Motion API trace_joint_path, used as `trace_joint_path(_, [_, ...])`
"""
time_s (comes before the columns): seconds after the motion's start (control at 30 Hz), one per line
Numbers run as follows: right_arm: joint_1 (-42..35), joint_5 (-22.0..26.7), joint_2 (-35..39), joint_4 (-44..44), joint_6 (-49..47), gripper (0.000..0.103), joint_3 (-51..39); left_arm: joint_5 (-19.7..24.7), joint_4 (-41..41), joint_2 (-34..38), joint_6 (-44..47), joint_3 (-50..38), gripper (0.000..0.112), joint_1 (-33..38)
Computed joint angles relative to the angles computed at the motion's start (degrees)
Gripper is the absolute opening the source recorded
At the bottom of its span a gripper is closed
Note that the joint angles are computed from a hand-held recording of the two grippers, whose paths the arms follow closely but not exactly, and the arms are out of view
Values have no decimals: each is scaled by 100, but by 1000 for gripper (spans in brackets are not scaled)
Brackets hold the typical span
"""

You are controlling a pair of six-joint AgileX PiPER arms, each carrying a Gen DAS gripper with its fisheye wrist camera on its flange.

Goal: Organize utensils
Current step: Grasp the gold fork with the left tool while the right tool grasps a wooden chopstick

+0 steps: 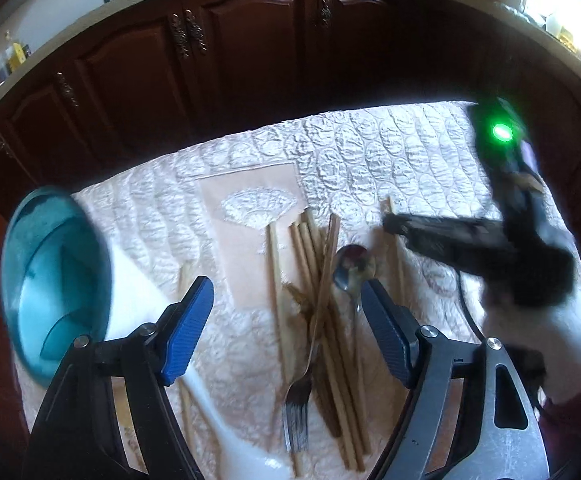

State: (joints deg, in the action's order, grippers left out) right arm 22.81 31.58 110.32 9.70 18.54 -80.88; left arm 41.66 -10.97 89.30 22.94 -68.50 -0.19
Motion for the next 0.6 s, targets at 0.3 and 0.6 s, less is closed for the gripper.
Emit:
trace_joint_path(0.3, [-420, -506, -556, 1198, -1305, 11, 1099, 440, 793, 1441, -994, -1370, 58, -655])
trace_joint_path(0.6, [-908, -300, -800, 2100, -2571, 19, 1542, 798, 1320, 2381, -1433, -2244, 37, -1017])
